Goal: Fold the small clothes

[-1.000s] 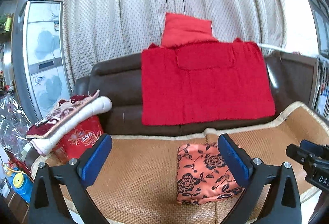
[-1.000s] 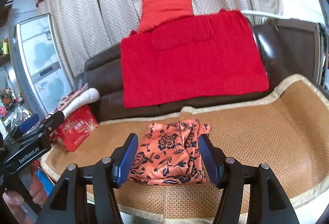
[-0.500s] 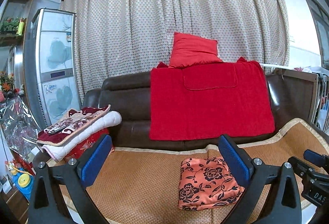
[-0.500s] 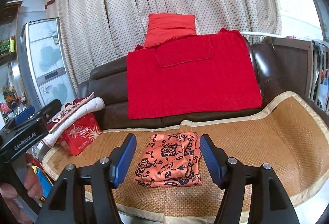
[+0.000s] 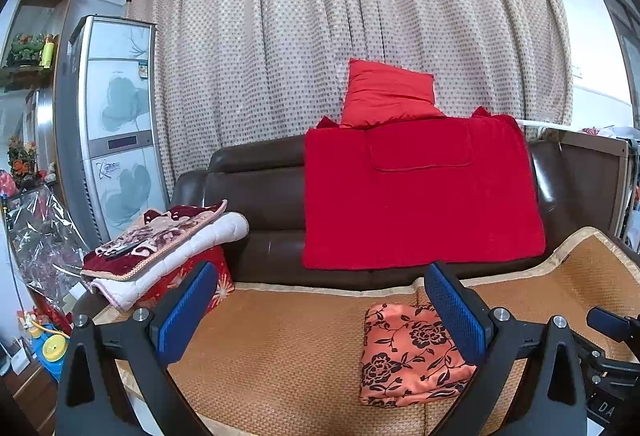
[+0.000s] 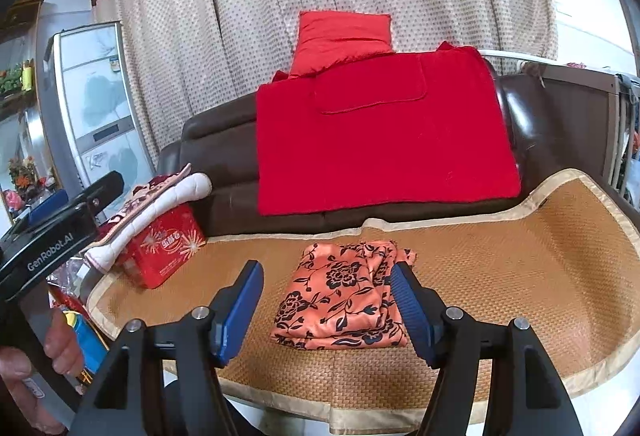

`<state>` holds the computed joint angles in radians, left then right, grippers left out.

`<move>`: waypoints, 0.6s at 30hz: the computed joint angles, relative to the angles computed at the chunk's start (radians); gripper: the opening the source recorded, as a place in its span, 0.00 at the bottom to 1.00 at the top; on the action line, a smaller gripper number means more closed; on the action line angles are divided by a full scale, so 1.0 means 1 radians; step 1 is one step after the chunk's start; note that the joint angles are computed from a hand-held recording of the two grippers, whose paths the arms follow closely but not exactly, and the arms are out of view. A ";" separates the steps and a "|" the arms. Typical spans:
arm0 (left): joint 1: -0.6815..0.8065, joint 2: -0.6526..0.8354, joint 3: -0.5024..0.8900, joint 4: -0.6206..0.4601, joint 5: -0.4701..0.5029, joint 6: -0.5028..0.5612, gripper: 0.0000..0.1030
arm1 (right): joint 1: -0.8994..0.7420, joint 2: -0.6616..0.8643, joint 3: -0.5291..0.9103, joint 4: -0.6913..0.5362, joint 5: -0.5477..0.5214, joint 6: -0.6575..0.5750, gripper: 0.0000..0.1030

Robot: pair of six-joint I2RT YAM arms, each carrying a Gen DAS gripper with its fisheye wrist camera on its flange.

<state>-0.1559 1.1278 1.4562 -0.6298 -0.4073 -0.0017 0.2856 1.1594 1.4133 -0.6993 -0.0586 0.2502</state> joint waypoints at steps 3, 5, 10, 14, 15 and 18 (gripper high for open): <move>0.012 -0.003 -0.010 -0.001 0.011 0.000 1.00 | 0.024 0.009 -0.004 0.002 0.023 -0.004 0.68; 0.019 -0.007 -0.018 0.001 0.019 0.002 1.00 | 0.042 0.020 -0.006 0.002 0.042 -0.009 0.68; 0.027 -0.016 -0.029 0.006 0.023 0.003 1.00 | 0.064 0.037 -0.003 -0.002 0.055 -0.006 0.68; 0.036 -0.024 -0.040 0.008 0.037 0.000 1.00 | 0.088 0.036 0.003 0.000 0.084 -0.011 0.68; 0.034 -0.025 -0.043 0.008 0.036 -0.001 1.00 | 0.096 0.036 0.005 0.000 0.095 -0.013 0.68; 0.044 -0.027 -0.043 0.003 0.051 0.001 1.00 | 0.111 0.034 0.009 0.003 0.117 -0.013 0.68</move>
<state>-0.1122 1.1004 1.4129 -0.6266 -0.3559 -0.0003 0.3971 1.1938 1.4219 -0.6967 0.0588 0.2370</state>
